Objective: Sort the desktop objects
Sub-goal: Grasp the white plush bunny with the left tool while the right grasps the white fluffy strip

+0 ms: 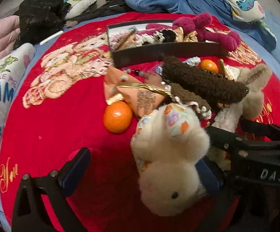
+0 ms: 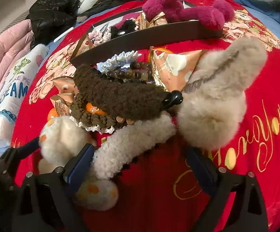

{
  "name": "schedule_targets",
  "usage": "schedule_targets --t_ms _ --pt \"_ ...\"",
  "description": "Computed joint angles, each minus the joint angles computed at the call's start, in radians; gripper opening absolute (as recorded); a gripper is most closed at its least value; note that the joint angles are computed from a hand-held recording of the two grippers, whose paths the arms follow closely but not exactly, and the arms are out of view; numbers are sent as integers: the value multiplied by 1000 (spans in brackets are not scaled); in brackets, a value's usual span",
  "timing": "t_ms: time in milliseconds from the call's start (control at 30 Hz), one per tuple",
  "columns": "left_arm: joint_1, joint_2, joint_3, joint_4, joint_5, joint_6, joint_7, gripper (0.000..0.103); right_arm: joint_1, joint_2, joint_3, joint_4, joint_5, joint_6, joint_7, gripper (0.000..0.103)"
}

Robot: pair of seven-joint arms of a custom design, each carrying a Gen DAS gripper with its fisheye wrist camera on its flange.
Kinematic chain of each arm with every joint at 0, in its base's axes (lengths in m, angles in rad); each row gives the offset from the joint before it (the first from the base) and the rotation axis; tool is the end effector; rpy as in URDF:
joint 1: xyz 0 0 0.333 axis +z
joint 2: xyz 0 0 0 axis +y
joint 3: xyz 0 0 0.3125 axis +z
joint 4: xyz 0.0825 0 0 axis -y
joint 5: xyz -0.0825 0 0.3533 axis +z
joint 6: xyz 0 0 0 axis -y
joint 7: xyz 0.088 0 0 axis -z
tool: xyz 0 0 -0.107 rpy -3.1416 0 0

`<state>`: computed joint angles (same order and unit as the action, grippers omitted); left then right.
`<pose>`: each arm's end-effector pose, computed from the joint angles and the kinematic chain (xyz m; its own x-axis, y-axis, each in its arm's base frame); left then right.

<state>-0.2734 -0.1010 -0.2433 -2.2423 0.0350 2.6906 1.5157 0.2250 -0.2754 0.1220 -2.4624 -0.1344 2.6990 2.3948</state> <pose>0.4534 -0.2624 0.4839 -0.4682 -0.8833 -0.0250 -0.7483 0.4114 -0.5203 0.4299 0.1628 0.4678 -0.2915 -0.9223 -0.2539 -0.8210 0.3774 -0.4284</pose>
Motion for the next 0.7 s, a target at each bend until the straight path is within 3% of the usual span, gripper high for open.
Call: schedule_targets --t_ms 100,200,367,567,667,700 --pt "9 -5 11 -9 -16 17 -13 103 -1 -4 -2 -6 2 5 3 94" --pt "4 25 16 18 -69 -43 30 103 -4 -12 0 -13 3 4 10 91" --pt "7 40 -2 -1 49 -23 -7 103 7 -19 -5 -2 33 -39 16 90" --pt "7 41 10 0 -43 -26 52 102 3 -14 2 3 30 -48 26 93" --pt "3 37 14 -2 -104 -23 91 91 2 -9 7 11 15 -55 38 89" --pt "1 35 15 -2 -123 -20 108 85 5 -8 6 11 14 -47 38 80"
